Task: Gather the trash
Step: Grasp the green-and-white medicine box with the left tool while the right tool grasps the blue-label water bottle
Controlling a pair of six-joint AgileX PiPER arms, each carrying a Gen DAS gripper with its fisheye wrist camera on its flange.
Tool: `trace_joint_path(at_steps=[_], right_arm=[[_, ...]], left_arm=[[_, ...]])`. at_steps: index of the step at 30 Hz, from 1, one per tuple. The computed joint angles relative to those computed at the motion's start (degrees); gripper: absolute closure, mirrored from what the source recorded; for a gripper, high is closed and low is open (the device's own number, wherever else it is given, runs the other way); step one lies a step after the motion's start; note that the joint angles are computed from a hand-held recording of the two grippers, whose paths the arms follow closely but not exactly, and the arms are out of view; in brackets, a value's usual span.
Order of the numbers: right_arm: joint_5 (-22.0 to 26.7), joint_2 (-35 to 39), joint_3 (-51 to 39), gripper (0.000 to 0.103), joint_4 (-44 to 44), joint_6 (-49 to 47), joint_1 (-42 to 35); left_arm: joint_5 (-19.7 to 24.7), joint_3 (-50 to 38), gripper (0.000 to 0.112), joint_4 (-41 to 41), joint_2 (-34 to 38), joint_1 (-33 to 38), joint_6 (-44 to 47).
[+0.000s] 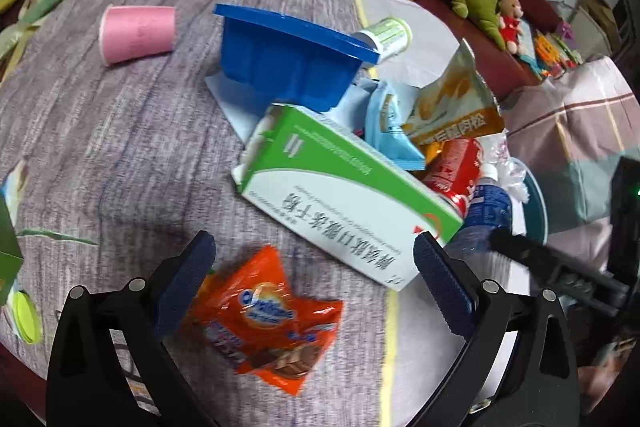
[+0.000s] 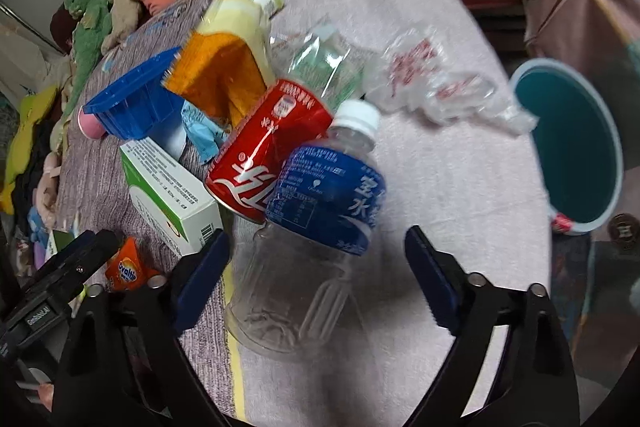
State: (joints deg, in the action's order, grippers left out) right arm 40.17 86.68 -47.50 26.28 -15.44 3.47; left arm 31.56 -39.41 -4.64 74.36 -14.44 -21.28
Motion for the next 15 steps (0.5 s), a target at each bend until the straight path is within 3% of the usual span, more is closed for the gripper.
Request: trace_joint_path(at_steps=[1,2,7,15], right_arm=[[0.42,1.27,-0.08,0.035,1.32,-1.54,-0.37],[1.10,2.01,-0.04,0.039,3.09,-3.63,-1.06],[1.23,0.07,2.58,0.040,5.00,-9.79,-3.81],[4.83,-0.08,4.12,0.040,9.02,-20.23,-12.84]], left_arm=[[0.18,-0.76,0.013,-0.54,1.00,-0.24,-0.39],[0.26,-1.33,0.013,-1.52,1.82,-0.20,-0.29],[1.56,-5.68,0.013,-3.16,6.64,-0.49,-3.72],[6.35,-16.73,0.013,7.58,15.87,-4.89,-20.60]])
